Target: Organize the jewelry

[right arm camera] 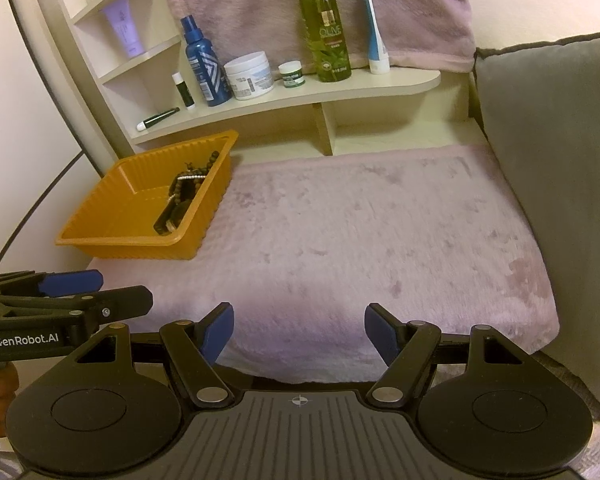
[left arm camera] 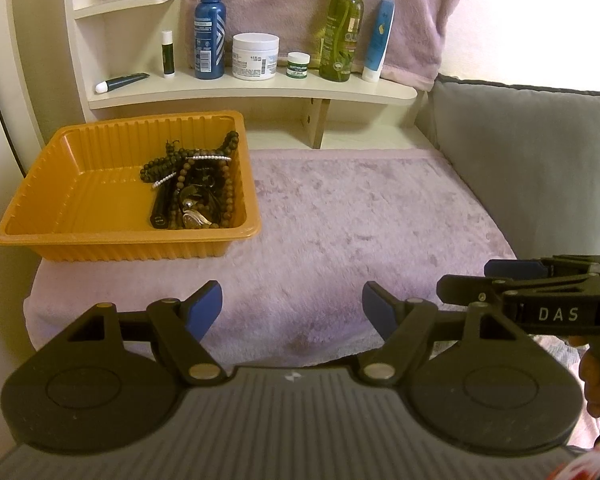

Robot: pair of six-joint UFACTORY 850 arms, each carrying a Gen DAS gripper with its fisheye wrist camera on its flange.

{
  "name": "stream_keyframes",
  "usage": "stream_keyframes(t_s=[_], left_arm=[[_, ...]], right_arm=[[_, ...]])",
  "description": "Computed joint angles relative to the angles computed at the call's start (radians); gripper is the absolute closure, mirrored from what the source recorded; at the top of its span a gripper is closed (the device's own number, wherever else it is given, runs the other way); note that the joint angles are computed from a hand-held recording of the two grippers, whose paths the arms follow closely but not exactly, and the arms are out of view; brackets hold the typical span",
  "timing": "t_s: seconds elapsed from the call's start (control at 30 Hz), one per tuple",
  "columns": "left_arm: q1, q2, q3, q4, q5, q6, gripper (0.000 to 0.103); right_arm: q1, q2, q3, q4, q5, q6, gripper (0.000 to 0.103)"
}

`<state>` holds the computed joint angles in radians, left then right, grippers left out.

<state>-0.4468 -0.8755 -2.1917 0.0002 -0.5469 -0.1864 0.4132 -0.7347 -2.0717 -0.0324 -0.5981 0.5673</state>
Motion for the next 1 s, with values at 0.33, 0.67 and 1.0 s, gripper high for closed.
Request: stream_keyframes(t_s=[0.33,0.67,1.0], left_arm=[[0.002,0.004,0.002,-0.004,0.002,0.003,0.028],[0.002,0.003,-0.001,-0.006,0.002,0.004,0.028],[0.002,0.007,0.008,-0.005,0.008,0.004,0.028]], right_arm=[[0.0,-0.004,-0.009,-0.002,-0.004,-0.003,0.031],[0.0,-0.004,-0.011,-0.001,-0.003,-0.006,0.031],[0.0,-0.003,-0.007,0.0,-0.001,-0.008,0.031]])
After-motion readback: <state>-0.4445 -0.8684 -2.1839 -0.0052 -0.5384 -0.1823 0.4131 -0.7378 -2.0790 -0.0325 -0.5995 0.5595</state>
